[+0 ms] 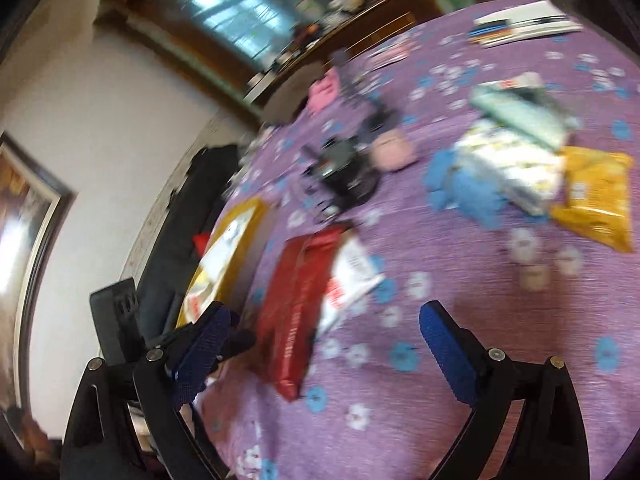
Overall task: Organize soft objects
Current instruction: 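Grasp the red pouch with the left gripper while the right moves to the white red-printed bag, then grasp the white red-printed bag with the right gripper while the left lifts the red pouch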
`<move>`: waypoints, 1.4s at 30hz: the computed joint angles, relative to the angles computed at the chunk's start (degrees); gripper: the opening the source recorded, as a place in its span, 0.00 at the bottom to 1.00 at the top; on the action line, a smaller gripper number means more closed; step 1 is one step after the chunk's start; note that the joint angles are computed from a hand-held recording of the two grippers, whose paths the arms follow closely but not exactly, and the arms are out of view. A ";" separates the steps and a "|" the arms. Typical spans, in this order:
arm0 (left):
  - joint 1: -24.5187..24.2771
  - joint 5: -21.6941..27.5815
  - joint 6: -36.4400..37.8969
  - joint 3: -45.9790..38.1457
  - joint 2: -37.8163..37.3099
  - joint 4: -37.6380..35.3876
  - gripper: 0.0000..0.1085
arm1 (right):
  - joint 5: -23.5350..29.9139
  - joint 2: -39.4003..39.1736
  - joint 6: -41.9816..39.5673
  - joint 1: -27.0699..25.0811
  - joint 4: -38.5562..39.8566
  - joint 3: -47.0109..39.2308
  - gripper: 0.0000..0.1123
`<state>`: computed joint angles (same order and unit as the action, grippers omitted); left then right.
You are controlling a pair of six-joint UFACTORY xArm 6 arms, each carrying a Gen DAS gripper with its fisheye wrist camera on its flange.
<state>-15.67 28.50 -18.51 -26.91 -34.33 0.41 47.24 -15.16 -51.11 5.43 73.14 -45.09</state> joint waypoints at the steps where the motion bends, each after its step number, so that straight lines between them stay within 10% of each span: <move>1: -0.46 -0.44 -1.00 -0.72 1.38 1.61 0.65 | -0.17 -1.37 0.71 -0.77 -0.27 1.04 0.87; 13: -3.67 -2.09 -11.81 -8.43 15.62 17.88 0.81 | 1.13 -5.37 2.71 -3.23 -2.63 3.67 0.87; 15: -2.89 -3.58 -9.57 -7.28 14.89 14.29 0.78 | 0.17 -4.79 3.31 -1.72 -3.72 3.20 0.87; 17: -1.60 -6.49 -4.49 -5.03 12.61 6.81 0.54 | -1.07 -4.49 4.07 0.06 -4.96 2.91 0.87; 27: 2.15 -6.49 10.54 0.87 3.59 -14.79 0.51 | -8.92 -0.56 11.23 10.55 -12.78 -0.99 0.87; 42: 18.92 5.83 18.36 9.00 -20.50 -20.39 0.52 | -22.33 15.61 55.84 27.00 -66.08 -13.08 0.89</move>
<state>3.24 34.33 -0.15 -17.91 -54.84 -19.98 24.91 0.45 4.73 32.42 7.06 -58.17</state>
